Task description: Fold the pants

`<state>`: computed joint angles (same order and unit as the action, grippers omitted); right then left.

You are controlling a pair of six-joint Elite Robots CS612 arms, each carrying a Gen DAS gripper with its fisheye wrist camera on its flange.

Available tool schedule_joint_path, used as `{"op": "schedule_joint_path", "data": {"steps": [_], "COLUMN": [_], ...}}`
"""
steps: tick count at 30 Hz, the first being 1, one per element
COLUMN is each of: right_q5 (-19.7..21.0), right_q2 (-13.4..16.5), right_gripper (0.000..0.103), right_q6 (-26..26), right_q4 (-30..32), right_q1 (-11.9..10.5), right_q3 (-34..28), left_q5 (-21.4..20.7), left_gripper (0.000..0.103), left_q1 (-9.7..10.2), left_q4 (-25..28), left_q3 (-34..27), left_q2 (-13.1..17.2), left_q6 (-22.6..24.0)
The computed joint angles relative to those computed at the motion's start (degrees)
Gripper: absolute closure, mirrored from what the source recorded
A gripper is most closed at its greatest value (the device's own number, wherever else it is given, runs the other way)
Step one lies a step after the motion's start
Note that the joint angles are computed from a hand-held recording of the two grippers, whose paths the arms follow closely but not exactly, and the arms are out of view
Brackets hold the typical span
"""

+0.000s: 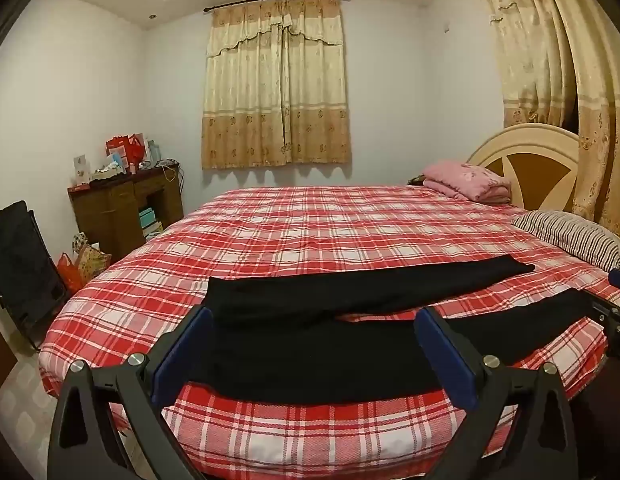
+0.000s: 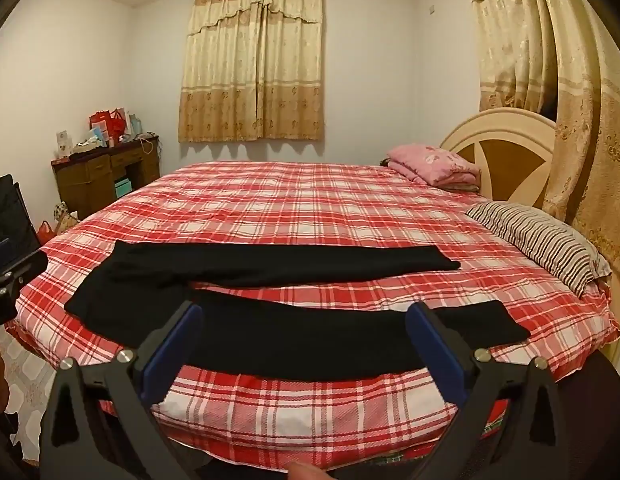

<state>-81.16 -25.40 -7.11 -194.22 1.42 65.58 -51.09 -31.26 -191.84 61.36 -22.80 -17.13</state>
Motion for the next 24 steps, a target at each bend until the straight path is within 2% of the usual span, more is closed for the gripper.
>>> {"op": "schedule_joint_path", "data": {"steps": [24], "right_q5": [0.10], "right_q2": [0.05], "right_gripper": [0.000], "right_q6": [-0.73], "right_q4": [0.56], "right_q1": [0.19], "right_q3": [0.15], "left_q5": [0.01], "left_gripper": [0.001], "left_q1": [0.19], "left_q4": [0.33], "left_q3": [-0.22], "left_q2": [0.26], "left_q6": [-0.47]}}
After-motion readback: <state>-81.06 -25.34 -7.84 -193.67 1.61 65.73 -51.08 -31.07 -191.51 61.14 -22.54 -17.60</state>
